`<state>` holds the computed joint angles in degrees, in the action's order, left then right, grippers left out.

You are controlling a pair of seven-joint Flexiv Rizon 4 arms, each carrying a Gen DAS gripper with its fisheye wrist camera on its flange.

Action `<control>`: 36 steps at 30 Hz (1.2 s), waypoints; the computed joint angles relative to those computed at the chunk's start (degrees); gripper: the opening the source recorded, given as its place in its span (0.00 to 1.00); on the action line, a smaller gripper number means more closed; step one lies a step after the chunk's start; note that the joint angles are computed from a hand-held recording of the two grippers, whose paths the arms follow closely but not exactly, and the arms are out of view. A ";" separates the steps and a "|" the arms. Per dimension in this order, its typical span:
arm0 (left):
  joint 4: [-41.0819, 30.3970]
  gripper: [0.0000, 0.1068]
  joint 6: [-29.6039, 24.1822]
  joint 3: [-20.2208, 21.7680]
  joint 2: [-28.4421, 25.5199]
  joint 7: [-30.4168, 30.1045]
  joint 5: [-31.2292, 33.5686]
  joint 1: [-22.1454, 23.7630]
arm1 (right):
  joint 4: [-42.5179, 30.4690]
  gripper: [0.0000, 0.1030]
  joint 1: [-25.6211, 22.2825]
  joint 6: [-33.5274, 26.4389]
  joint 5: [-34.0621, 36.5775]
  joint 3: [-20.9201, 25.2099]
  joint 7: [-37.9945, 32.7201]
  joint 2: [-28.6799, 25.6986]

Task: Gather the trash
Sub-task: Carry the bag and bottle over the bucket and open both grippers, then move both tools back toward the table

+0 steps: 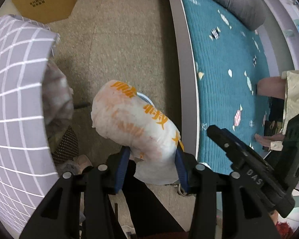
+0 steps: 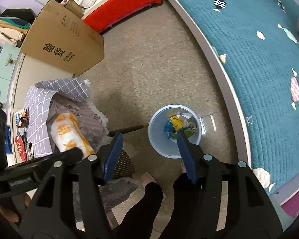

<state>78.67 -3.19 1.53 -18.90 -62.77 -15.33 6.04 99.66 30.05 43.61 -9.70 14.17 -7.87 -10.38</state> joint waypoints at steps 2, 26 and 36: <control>0.34 0.41 -0.72 -0.13 -0.11 -0.26 0.63 -0.44 | 0.96 0.55 -0.15 -0.21 0.09 0.08 0.36 0.88; 1.52 0.63 -3.22 -1.03 -1.24 -3.48 1.63 -3.96 | 7.87 0.60 -2.23 -0.54 0.45 1.28 4.27 7.74; 0.61 0.64 -2.21 -0.47 -0.30 -4.61 1.58 -2.98 | 4.09 0.60 -1.49 -0.58 0.34 1.13 0.89 5.51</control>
<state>79.28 -5.40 1.07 -19.20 -67.38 -13.76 3.06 103.75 28.55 43.03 -9.35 15.30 -6.99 -4.86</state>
